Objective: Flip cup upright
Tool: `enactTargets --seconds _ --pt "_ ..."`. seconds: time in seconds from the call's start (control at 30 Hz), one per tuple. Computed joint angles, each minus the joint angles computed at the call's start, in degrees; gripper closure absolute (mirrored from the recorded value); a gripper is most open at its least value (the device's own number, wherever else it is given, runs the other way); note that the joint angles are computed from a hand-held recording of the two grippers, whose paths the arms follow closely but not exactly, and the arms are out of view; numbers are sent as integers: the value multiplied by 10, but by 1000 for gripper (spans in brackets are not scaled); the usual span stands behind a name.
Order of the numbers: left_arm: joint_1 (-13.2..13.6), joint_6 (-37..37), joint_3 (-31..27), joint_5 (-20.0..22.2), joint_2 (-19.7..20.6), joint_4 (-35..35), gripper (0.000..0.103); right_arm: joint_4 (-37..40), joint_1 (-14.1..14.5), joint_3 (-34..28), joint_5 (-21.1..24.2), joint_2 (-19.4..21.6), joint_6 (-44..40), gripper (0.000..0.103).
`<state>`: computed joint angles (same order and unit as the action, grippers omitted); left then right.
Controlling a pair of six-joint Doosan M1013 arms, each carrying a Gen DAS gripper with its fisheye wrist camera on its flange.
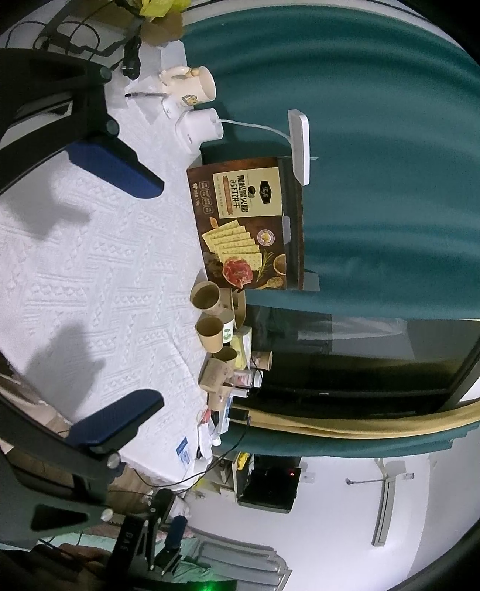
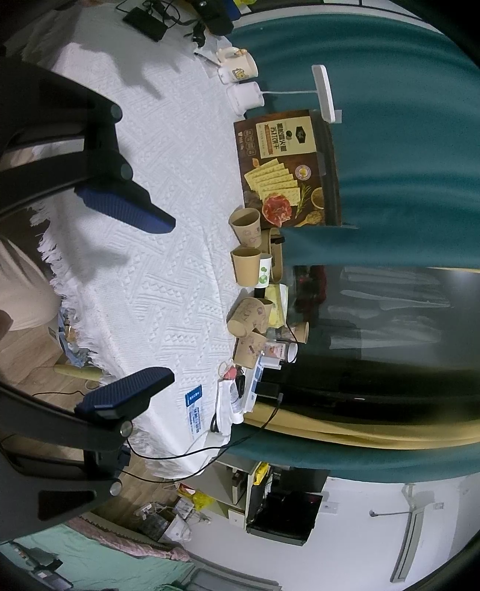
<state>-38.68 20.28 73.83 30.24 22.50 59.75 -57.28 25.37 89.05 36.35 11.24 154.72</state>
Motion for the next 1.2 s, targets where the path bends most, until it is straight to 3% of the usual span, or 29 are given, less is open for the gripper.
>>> enactTargets --seconds 0.87,0.97,1.07,1.1,1.2 --pt "-1 8 -3 3 1 -6 0 11 -6 -1 -10 -1 -6 30" --pt "6 90 -31 7 15 -97 0 36 -23 -4 -20 1 -17 30" --pt "17 218 -84 29 46 -246 0 96 -49 -16 -18 12 -52 30" --pt "23 279 -113 45 64 -317 0 116 -59 -19 -18 16 -62 30" --pt "29 376 -183 90 107 -417 0 153 -86 -28 -20 26 -92 30"
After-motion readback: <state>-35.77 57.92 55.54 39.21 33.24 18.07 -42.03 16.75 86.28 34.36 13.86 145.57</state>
